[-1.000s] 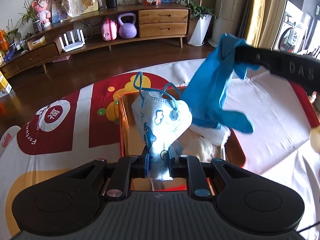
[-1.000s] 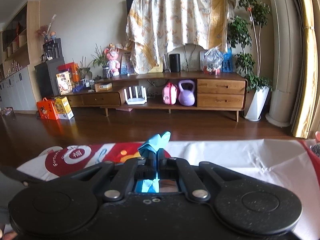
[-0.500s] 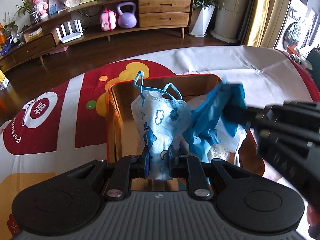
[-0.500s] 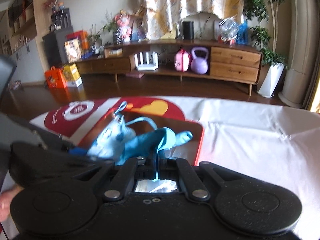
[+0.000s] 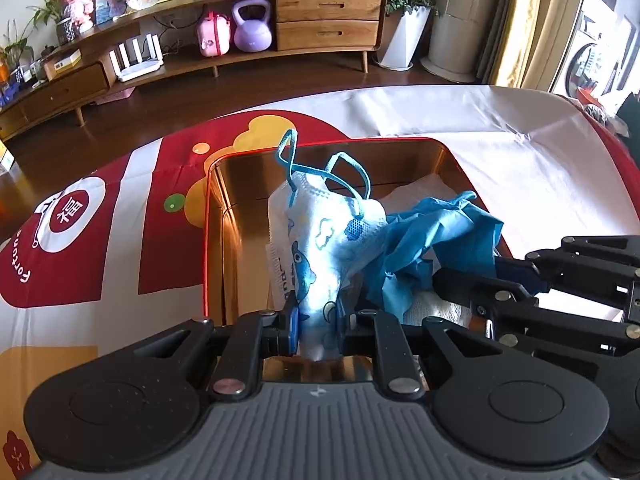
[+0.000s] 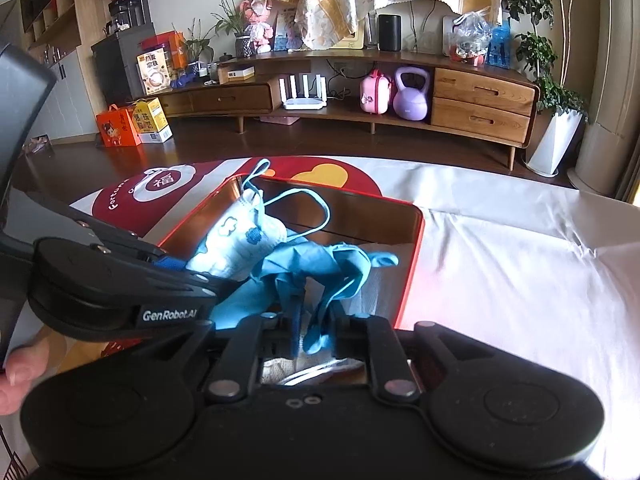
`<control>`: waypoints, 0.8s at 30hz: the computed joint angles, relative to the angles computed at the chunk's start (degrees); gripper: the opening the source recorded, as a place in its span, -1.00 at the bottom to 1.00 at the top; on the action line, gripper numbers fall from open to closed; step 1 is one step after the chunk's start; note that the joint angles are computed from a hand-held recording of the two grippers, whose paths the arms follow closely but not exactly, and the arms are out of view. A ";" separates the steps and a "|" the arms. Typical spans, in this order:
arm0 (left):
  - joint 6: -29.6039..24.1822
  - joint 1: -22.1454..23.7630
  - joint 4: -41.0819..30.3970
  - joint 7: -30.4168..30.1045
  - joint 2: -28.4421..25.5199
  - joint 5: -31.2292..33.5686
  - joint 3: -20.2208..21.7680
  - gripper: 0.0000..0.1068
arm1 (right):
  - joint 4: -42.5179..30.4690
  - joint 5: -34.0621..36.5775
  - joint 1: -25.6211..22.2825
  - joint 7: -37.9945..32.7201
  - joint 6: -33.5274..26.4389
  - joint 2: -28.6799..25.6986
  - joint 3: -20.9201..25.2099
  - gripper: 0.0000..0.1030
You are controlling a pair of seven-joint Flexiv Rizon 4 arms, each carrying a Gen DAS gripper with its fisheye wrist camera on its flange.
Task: Organize soft objects
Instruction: 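Lower both items into the tin and open both grippers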
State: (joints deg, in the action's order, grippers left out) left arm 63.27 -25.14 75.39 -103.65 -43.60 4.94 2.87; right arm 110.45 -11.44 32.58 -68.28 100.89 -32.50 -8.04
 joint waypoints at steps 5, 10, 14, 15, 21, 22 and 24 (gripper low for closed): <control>-0.08 -0.82 0.08 -1.28 0.53 1.22 1.10 -0.68 | 0.50 -0.19 -0.81 -0.01 -0.43 0.92 0.83 -0.59; -0.02 -0.43 0.83 -1.81 1.31 0.92 0.53 -0.67 | 1.76 0.20 0.82 0.31 0.00 1.93 -1.04 -0.44; 1.02 -0.36 2.06 -2.14 2.23 1.00 0.39 -0.51 | 2.69 0.92 1.84 0.36 0.33 2.83 -2.30 -0.27; 1.22 -0.36 2.34 -2.24 2.47 1.01 0.37 -0.45 | 2.94 1.07 1.95 0.39 0.37 3.09 -2.43 -0.25; 1.78 -0.31 4.12 -3.02 3.94 0.81 0.20 -0.42 | 4.64 1.93 2.89 0.15 1.00 4.84 -3.19 -0.06; 1.94 -0.22 4.62 -2.97 4.31 0.75 0.03 -0.41 | 4.85 1.96 2.23 0.06 1.08 5.25 -2.37 -0.03; 2.40 -0.07 5.70 -2.75 5.10 0.72 -0.24 -0.23 | 5.71 2.35 2.24 -0.01 1.58 6.08 -2.14 0.02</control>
